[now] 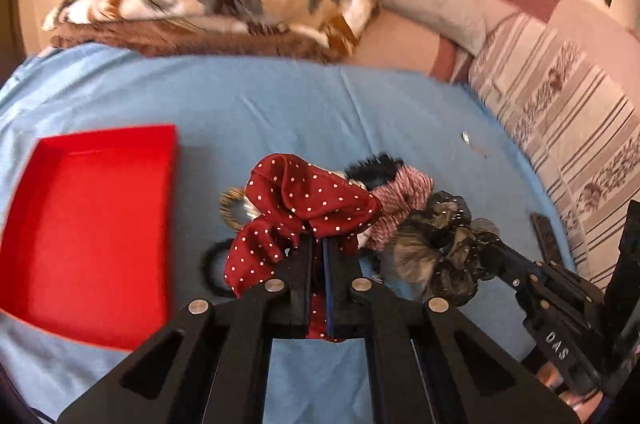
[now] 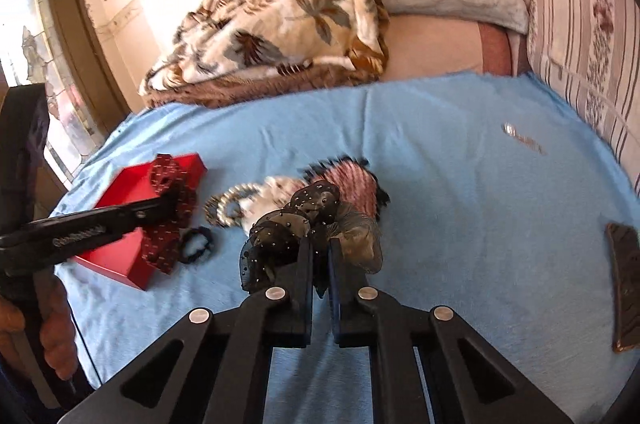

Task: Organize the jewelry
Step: 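Carry red polka-dot scrunchie into tray with left tool while right tool carries black sheer scrunchie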

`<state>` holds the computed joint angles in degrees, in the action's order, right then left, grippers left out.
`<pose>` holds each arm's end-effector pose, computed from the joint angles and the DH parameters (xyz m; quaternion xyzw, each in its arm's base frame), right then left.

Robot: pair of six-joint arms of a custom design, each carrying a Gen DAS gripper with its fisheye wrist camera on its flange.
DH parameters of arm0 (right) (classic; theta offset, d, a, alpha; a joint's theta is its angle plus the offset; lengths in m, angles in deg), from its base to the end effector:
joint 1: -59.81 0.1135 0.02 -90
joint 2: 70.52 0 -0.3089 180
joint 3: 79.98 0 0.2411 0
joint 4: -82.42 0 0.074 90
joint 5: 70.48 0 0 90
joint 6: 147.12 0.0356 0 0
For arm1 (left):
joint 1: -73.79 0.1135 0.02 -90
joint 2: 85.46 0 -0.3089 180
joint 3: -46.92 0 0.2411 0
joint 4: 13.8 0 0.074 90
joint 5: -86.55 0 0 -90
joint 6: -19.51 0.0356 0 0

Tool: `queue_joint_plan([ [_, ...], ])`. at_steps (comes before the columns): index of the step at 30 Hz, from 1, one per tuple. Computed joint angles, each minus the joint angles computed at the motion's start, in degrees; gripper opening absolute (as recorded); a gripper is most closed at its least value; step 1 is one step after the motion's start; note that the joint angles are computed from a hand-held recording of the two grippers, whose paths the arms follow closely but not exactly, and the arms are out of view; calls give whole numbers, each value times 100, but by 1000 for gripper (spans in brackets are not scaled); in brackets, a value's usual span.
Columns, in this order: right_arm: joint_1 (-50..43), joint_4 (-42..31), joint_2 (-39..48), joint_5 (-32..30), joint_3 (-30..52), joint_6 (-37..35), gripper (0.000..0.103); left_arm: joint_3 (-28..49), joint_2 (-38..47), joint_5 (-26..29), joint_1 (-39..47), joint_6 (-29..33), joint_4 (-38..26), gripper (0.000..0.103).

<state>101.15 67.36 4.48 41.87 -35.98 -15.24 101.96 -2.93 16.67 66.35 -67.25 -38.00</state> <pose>0.1748 0.1358 0.2107 0.0768 0.9094 0.1093 0.3938 0.2565 -0.0459 0.2242 0.1436 0.9207 -0.1767 0.3168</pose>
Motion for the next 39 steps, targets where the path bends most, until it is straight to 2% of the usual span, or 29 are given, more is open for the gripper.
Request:
queue_joint_plan([
  [4, 285, -397, -15, 133, 507, -116, 7, 200, -215, 358, 960, 436, -427, 4],
  [8, 448, -470, 342, 29, 1038, -298, 7, 370, -39, 446, 1966, 935, -461, 4],
  [12, 571, -420, 1138, -203, 1918, -668, 7, 896, 668, 368, 2718, 1253, -478, 5],
  [16, 614, -421, 2039, -358, 2874, -1060, 7, 1463, 1402, 229, 3105, 1376, -493, 5],
  [20, 548, -511, 2991, -753, 3947, -1276, 7, 2092, 2175, -44, 3190, 1315, -483, 5],
  [25, 380, -715, 4010, -1278, 5161, -1234, 7, 3119, 3162, -260, 3112, 1079, -780, 5],
  [29, 227, -1004, 4819, -1664, 6116, -1130, 7, 3709, 3685, -434, 3028, 941, -903, 5],
  [34, 111, -1376, 5523, -1788, 6983, -1110, 8, 4119, 4094, -592, 2964, 879, -908, 7],
  [35, 99, -1461, 5652, -1801, 7148, -1117, 8, 4154, 4141, -604, 2951, 868, -879, 8],
  [39, 49, -1711, 5987, -1812, 7555, -1142, 10, 4125, 4160, -587, 2910, 870, -785, 25],
])
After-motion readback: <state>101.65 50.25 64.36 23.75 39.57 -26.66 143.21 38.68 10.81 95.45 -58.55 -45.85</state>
